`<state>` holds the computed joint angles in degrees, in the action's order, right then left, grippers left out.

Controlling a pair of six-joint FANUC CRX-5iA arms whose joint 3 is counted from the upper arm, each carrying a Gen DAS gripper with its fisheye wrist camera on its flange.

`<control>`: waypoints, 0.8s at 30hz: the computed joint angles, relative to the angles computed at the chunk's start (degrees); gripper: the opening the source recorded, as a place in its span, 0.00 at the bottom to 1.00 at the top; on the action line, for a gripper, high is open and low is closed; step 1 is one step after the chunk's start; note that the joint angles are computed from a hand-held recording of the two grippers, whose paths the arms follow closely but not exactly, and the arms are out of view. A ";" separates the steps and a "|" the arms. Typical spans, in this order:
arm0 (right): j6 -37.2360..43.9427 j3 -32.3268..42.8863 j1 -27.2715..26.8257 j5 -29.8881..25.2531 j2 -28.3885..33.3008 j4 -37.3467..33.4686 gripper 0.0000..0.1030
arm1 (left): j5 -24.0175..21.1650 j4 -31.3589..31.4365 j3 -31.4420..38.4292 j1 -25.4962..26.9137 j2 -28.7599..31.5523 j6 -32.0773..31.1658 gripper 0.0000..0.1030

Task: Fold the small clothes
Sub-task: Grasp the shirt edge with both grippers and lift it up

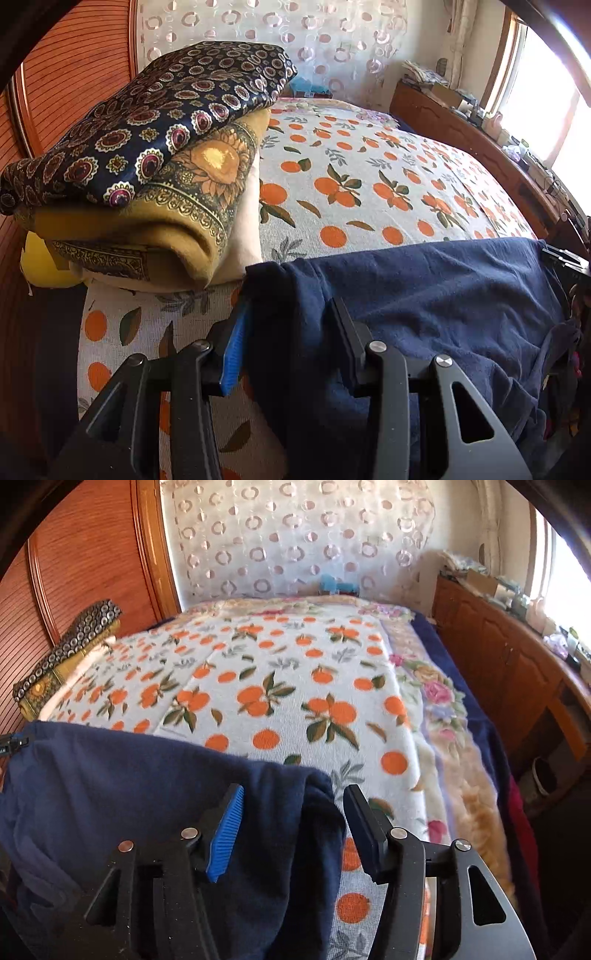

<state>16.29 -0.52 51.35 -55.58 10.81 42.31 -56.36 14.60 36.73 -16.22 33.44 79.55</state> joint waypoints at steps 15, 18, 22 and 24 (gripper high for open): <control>1.43 -0.42 -1.24 0.96 -0.13 -1.57 0.58 | 0.43 -2.13 1.07 -0.76 0.45 -0.46 0.42; 0.93 -0.62 -1.54 1.41 0.04 -1.11 0.63 | 0.08 -2.42 1.79 -0.89 0.84 -1.11 0.31; 0.74 -2.44 -1.27 4.15 -0.79 0.06 0.37 | 0.61 0.87 0.38 -0.75 0.31 -3.45 0.11; 2.36 -2.98 -0.87 5.75 -1.50 -1.07 0.16 | 2.75 1.80 -1.84 -0.90 -1.24 -4.79 0.09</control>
